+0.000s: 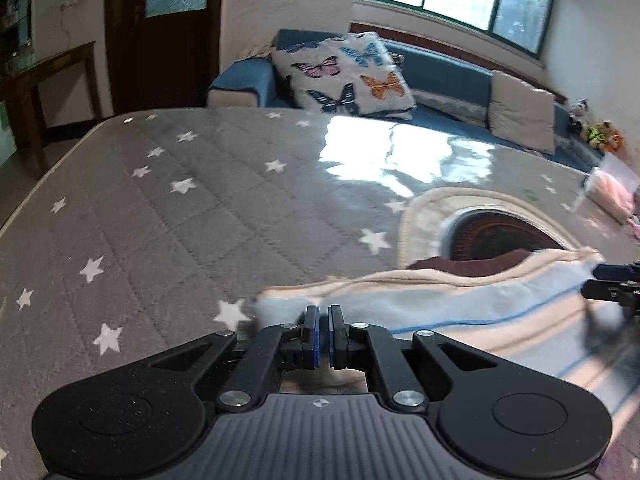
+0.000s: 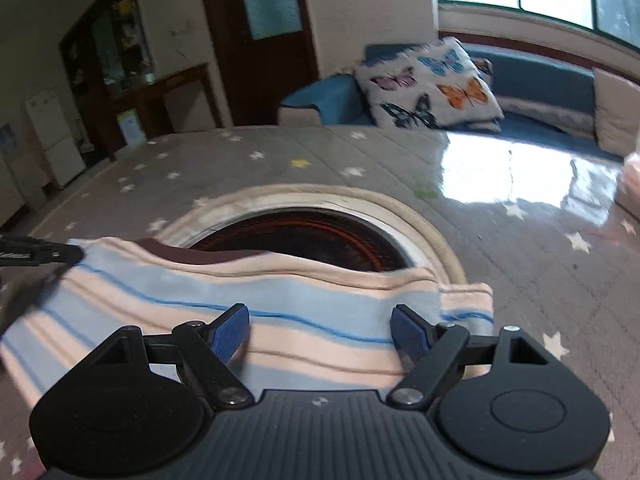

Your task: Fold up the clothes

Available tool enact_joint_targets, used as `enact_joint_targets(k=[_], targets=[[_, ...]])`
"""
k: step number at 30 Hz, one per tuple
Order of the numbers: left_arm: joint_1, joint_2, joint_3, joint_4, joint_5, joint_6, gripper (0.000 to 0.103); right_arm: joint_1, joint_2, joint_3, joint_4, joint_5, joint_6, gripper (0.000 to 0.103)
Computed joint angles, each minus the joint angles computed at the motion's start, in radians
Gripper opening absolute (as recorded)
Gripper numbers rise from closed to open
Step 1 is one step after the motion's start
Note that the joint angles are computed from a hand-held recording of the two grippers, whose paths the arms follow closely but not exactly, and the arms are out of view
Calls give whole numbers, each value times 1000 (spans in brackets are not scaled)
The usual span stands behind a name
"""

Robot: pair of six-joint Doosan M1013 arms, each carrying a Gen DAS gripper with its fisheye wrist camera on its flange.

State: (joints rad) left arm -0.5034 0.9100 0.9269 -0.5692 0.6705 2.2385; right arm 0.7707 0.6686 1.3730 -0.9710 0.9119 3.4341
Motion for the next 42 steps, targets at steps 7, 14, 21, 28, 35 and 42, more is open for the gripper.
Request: enact_joint_targets(k=[7, 14, 21, 28, 35, 42], targets=[[10, -1, -6, -13, 3, -26, 7, 8, 7, -23, 10, 52, -36, 80], [23, -67, 93, -44, -76, 24, 61, 34, 29, -102, 18, 8, -189, 81], [42, -110, 166, -40, -100, -7, 85, 60, 117, -272, 95, -89, -488, 84], [59, -130, 211, -61, -87, -34, 88, 79, 242, -498, 225, -105, -824, 85], [83, -130, 210, -151, -10, -38, 87, 101, 362, -715, 282, -10, -1091, 73], [96, -115, 184, -203, 82, -91, 86, 100, 421, -826, 323, 67, -1141, 23]])
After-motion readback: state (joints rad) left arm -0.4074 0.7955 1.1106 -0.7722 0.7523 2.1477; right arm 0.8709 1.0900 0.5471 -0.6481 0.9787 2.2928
